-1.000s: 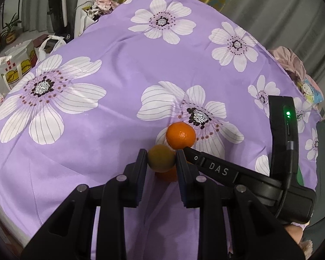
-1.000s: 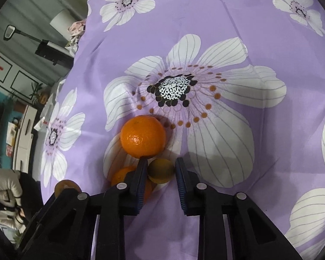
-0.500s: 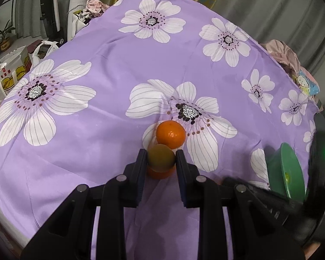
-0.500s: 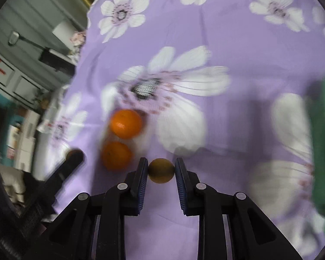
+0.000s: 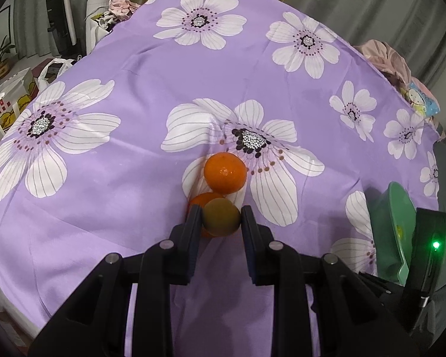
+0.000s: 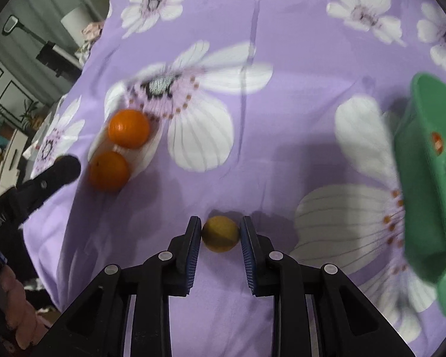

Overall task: Organize fruits
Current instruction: 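Carry both held yellow fruits over the green bowl with both grippers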

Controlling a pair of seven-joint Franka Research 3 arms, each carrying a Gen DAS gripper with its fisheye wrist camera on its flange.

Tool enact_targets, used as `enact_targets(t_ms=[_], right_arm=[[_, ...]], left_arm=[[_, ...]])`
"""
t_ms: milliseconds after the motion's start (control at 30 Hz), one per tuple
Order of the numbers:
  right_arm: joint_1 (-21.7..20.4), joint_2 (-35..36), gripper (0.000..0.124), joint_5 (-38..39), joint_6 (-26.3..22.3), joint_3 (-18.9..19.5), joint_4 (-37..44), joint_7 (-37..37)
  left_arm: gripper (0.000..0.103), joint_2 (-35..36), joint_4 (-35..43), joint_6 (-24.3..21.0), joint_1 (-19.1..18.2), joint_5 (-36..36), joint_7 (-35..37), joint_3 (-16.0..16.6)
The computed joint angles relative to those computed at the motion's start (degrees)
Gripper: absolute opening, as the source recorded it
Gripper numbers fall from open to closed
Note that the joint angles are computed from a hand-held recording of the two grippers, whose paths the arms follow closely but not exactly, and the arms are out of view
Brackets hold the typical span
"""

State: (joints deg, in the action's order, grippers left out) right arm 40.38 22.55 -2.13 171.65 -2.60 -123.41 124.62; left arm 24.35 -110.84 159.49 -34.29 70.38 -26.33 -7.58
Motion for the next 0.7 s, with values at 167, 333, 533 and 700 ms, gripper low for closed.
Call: enact_targets(t_ms=[167,333,533,700], right_arm=[[7.05,0.24,0.026,-8.19,-1.76,-7.19,0.79,7.26],[5.56,0.12,0.026,-11.10,-2.09,-5.82,0.91,9.03],[2.51,-0.34,0.026,-9.14,-0.18,-3.11,0.13,7.67],[0.70,-3.96,0.026,-4.65,7.41,-2.53,-5.05,6.38]], left_arm=[[0.026,0.47,0.46,-0.25,-0.18,-0.53,1.11,-0.22],[0.026,1.11,1.20,-0.33,-0.64,-1.37,2.52,-0.14],[0.026,1.35,1.70,-0.66,-1.34,-1.22,2.55,0.16],[0.026,2.26,3.07,1.72,-2.04,0.44,1.16,0.54]])
